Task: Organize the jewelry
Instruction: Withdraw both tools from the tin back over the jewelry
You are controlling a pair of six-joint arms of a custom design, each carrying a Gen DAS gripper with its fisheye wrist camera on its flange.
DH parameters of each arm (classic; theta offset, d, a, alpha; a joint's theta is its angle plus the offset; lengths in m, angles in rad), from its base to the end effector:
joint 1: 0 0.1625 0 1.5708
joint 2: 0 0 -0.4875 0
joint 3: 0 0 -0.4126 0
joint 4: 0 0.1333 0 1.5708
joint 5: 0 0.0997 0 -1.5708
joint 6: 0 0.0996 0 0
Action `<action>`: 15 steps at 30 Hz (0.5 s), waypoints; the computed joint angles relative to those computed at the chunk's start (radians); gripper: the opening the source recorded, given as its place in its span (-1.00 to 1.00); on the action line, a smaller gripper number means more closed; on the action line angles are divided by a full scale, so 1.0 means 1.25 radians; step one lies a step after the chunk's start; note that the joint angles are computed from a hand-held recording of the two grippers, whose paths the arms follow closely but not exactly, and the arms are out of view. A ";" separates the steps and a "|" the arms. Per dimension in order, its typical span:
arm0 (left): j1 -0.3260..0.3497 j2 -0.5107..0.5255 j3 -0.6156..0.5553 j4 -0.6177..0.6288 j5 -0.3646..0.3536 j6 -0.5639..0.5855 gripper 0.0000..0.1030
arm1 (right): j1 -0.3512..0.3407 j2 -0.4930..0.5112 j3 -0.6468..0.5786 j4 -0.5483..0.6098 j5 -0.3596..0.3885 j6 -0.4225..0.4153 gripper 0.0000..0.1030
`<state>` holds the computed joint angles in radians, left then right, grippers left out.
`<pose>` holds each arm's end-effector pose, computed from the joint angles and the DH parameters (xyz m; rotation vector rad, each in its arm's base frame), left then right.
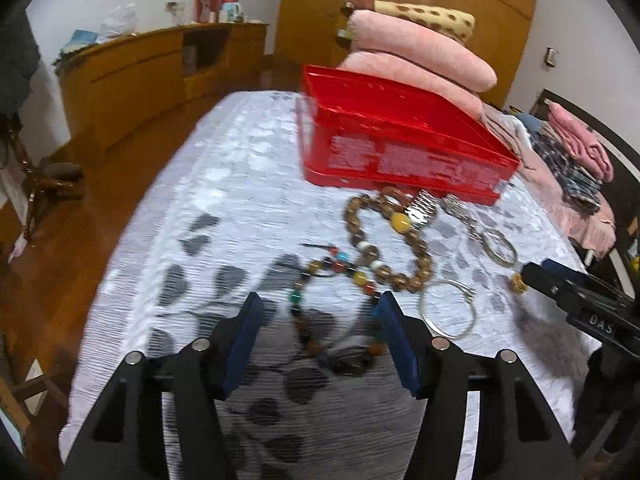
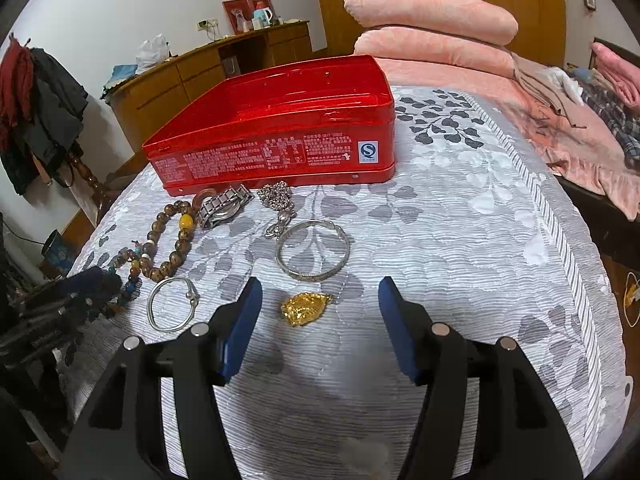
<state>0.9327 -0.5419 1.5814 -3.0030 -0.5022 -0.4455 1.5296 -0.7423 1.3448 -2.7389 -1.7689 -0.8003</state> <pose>-0.2619 -0.7235 0.0521 -0.0461 2.2103 -1.0441 0.0792 -0.8397 0.2292 0.9180 -2.5095 0.6001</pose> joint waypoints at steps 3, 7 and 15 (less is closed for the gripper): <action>0.007 -0.005 -0.003 0.047 0.013 -0.039 -0.05 | 0.001 0.002 0.000 -0.002 -0.004 -0.005 0.15; 0.006 0.005 -0.015 0.072 0.042 -0.041 -0.27 | 0.002 0.002 0.001 -0.006 -0.006 -0.005 0.15; 0.010 0.015 -0.015 -0.009 0.012 0.002 -0.85 | 0.008 -0.005 0.021 -0.003 0.015 -0.015 0.15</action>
<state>0.9450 -0.5235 1.5621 -3.0141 -0.4868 -0.4429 1.5399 -0.7490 1.3711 -2.7423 -1.7505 -0.8190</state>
